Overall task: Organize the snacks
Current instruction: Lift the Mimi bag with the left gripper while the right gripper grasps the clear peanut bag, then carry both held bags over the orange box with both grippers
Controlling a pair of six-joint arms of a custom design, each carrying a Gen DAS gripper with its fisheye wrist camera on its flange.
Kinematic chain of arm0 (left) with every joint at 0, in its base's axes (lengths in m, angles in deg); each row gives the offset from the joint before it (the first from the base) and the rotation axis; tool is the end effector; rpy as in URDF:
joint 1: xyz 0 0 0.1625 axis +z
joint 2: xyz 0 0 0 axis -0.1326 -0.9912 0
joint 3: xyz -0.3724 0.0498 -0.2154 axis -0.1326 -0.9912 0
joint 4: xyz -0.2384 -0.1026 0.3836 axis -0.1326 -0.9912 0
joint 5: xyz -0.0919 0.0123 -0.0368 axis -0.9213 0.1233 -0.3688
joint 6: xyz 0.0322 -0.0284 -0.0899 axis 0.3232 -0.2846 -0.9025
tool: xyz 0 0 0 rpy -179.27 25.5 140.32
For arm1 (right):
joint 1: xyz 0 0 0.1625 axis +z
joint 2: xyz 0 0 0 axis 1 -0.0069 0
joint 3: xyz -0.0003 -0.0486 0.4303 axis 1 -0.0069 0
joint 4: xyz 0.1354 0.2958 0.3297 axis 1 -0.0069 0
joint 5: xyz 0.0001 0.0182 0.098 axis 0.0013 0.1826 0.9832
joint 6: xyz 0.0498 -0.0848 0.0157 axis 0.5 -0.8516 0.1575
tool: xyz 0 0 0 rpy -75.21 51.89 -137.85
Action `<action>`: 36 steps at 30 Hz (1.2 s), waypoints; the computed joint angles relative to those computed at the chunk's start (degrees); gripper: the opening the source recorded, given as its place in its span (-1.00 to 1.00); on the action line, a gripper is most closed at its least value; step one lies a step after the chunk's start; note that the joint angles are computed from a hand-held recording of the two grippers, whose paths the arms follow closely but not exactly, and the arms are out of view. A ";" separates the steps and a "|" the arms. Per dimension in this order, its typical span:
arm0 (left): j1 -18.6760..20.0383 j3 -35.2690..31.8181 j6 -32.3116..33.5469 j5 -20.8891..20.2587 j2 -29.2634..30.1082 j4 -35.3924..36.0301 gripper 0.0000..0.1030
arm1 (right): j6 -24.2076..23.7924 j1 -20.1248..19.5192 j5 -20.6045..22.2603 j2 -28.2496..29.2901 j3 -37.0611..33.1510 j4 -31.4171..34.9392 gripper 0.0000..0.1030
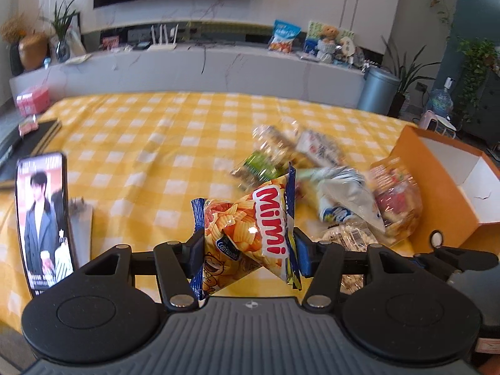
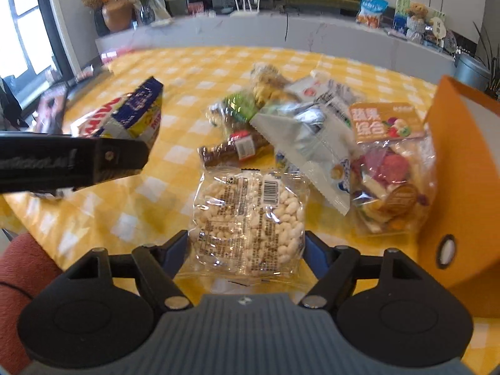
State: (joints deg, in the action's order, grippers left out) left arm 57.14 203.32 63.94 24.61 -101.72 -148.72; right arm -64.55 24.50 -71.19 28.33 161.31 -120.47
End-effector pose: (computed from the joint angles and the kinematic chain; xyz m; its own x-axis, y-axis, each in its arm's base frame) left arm -0.2339 -0.5749 0.2514 -0.7321 0.3463 -0.5866 0.6320 0.6667 -0.3951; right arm 0.3109 -0.5277 0.1310 -0.7861 -0.0852 0.6122 -0.4386 0.7748 -0.4553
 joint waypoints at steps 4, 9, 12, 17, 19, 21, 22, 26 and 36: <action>-1.66 -0.05 1.79 0.23 0.31 -1.69 0.24 | -1.23 0.01 4.90 -3.89 2.61 -1.06 0.45; -3.37 -0.39 3.04 0.40 0.50 -3.04 0.24 | -1.75 -0.10 9.49 -8.60 5.55 -4.28 0.46; -4.13 -1.07 3.07 0.51 1.03 -2.90 0.24 | -1.59 -0.37 11.03 -10.87 6.47 -5.41 0.46; -5.30 -2.22 3.65 -0.70 1.64 -2.22 0.24 | -6.77 1.09 3.92 -12.08 7.30 -12.07 0.46; -5.60 -3.08 4.07 -2.34 2.12 -1.46 0.24 | -8.29 1.23 2.05 -13.27 7.67 -13.69 0.46; -6.07 -3.95 4.50 -4.04 2.86 -1.12 0.24 | -9.97 1.57 -1.41 -14.06 7.44 -14.63 0.46; -6.19 -4.54 4.86 -5.12 3.34 -1.01 0.25 | -10.70 1.66 -2.92 -14.36 7.28 -15.18 0.46; -6.01 -8.18 4.84 -10.98 5.99 2.17 0.25 | -11.21 0.90 -6.34 -16.95 7.47 -14.91 0.46; -5.94 -21.85 11.04 -22.08 16.33 19.94 0.26 | -5.28 -3.87 -8.57 -24.58 6.64 1.47 0.46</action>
